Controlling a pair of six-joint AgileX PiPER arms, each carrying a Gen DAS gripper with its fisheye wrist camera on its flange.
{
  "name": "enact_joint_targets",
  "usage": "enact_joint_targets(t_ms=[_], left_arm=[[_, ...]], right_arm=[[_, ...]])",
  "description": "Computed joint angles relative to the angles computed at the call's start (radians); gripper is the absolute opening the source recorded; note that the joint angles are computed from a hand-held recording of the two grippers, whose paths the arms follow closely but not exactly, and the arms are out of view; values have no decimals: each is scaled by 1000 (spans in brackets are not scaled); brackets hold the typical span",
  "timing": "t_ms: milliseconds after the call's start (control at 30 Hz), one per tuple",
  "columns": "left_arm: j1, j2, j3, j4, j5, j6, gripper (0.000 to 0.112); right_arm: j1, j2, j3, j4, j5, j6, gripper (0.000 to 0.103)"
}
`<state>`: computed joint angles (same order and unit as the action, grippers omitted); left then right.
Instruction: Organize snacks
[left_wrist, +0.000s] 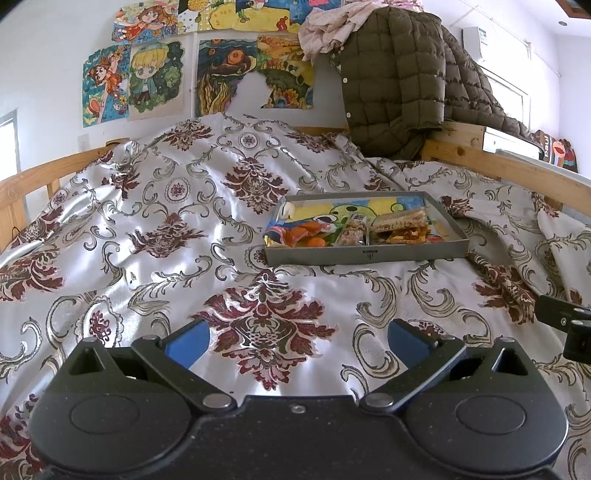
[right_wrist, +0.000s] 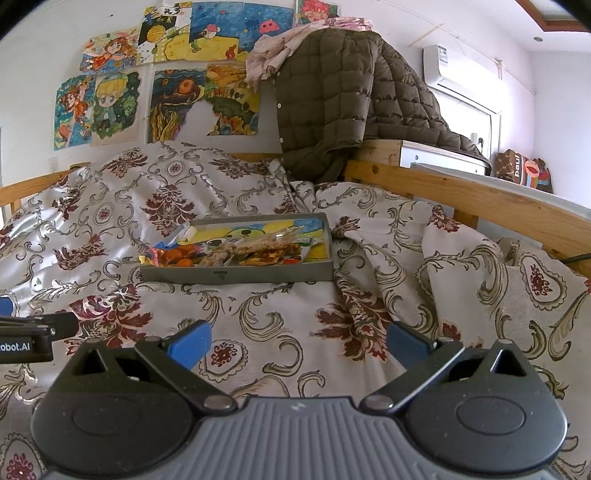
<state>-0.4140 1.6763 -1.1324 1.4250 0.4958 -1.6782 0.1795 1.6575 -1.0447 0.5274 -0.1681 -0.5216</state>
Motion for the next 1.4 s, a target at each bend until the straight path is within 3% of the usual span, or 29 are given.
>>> enact_joint_targets(t_ms=[1400], left_arm=[[3, 0, -3, -15, -1, 17, 102]], right_arm=[[2, -6, -3, 84, 15, -83, 103]])
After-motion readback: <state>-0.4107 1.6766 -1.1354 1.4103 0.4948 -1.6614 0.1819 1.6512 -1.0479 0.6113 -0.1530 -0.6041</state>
